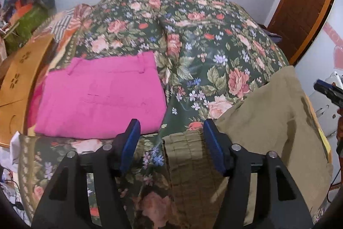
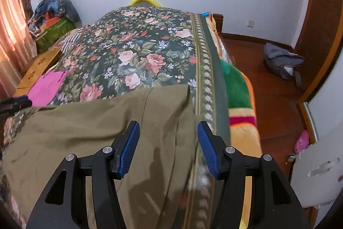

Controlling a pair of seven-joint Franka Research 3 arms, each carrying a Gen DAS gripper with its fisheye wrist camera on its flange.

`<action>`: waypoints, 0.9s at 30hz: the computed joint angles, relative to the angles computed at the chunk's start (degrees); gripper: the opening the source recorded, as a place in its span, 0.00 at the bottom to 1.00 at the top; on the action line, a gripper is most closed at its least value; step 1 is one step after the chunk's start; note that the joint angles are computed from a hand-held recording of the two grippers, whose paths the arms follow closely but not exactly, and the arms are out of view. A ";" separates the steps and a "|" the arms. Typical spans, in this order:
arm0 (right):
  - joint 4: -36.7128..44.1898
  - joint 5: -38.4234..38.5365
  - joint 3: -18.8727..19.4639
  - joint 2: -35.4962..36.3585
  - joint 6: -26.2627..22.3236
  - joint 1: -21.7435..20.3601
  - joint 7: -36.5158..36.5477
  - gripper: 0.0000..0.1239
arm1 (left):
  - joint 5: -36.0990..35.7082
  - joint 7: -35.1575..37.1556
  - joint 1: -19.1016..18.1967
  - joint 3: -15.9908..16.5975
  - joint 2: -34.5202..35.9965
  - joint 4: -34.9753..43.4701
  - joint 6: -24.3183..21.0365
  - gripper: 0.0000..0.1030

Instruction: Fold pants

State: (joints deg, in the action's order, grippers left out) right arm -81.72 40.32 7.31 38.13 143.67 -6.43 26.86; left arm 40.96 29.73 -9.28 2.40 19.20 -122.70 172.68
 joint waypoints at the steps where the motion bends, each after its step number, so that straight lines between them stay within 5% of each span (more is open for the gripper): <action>1: 1.66 -0.43 -0.15 1.17 -0.90 0.26 0.91 0.42 | -2.04 1.83 1.45 -1.68 0.92 0.54 -0.14 0.59; 6: 13.80 -4.96 -1.47 9.52 -5.79 2.36 10.05 0.42 | -7.21 7.59 2.66 -3.99 2.93 1.43 -0.33 0.67; 10: 22.46 -9.55 -2.20 15.38 -9.20 3.64 15.51 0.42 | -14.11 14.50 6.79 -8.78 5.12 1.85 1.10 0.68; 13: 27.11 -11.75 -1.94 18.74 -11.03 3.79 18.11 0.41 | -18.10 17.47 7.01 -9.23 6.07 1.61 3.86 0.56; 19: 28.20 -11.49 0.79 19.85 -11.67 2.51 15.19 0.11 | -18.34 14.87 1.84 -3.65 5.26 0.39 6.32 0.52; 27: 15.26 -9.17 2.00 13.18 3.95 3.73 4.39 0.06 | -10.28 4.53 -12.86 12.27 3.67 -0.18 6.49 0.51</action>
State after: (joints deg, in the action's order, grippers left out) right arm -66.45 31.15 9.31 51.31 147.61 -2.70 31.25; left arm 30.68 34.25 -22.13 14.68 22.87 -122.88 179.17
